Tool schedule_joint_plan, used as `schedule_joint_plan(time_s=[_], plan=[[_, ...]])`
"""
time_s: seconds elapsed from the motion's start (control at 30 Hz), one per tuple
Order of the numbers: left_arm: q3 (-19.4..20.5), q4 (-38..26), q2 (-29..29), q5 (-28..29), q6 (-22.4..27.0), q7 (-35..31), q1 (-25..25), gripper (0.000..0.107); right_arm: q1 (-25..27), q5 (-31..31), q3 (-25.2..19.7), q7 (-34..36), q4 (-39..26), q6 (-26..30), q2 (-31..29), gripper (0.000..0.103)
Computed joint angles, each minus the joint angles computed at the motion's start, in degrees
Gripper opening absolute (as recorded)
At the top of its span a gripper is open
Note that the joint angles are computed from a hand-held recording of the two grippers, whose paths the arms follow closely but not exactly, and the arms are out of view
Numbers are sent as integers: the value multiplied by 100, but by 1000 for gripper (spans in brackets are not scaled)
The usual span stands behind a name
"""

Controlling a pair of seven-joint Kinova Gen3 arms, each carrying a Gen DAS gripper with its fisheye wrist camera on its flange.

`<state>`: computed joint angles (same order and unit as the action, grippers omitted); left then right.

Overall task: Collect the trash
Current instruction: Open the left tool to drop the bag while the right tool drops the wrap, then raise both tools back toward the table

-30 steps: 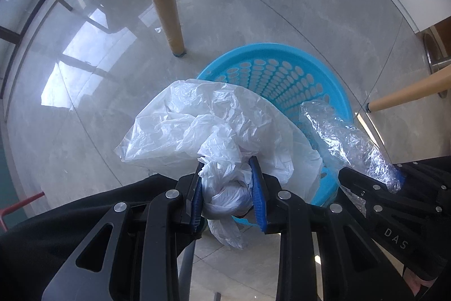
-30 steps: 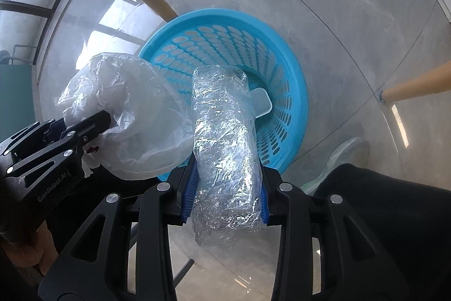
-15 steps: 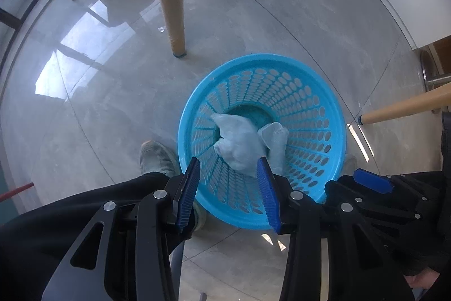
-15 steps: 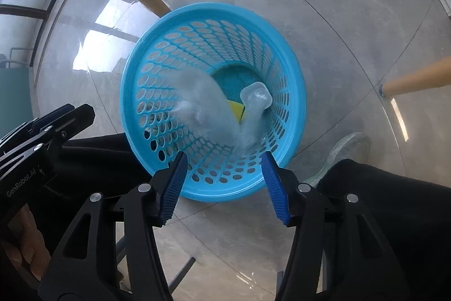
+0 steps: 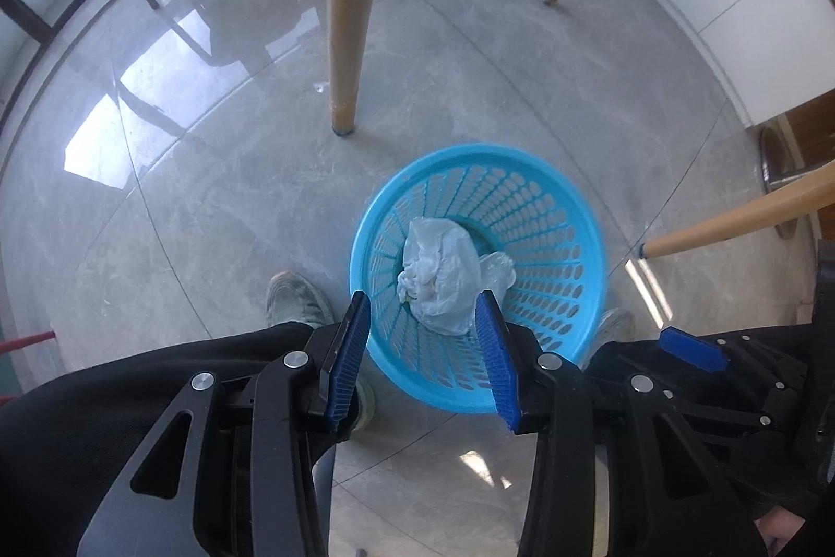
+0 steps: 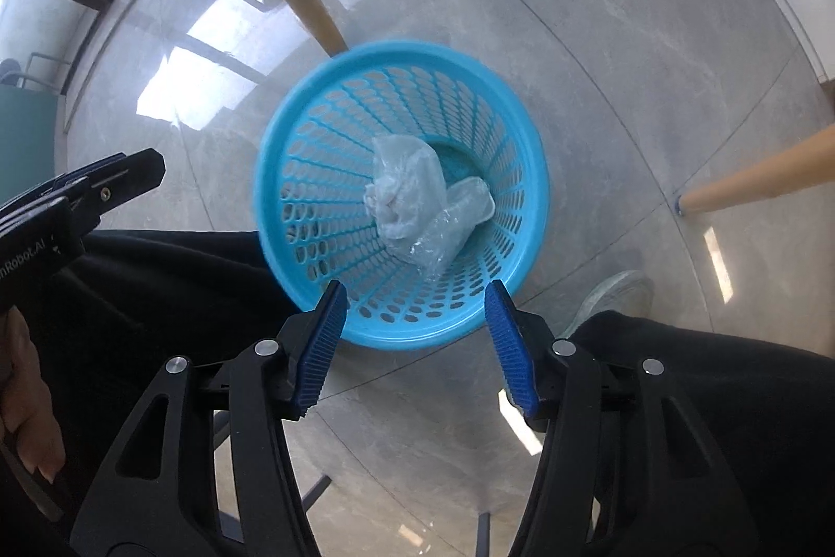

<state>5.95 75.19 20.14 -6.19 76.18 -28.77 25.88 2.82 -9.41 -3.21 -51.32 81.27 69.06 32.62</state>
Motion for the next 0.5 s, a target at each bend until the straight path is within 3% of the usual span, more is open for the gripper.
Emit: schedule_joint_plan(time_s=[0.17,0.3,0.5], plan=[[22,71,-312,-139,81,299,121,48,110,-23,-46,385,326,-136,-471,56],[128,-2,-489,-358,195,432,310,51,313,-208,-59,842,467,84,-818,56],[298,-273,-713,-1061,771,726,845,60,620,-531,67,1847,878,170,-1656,63]])
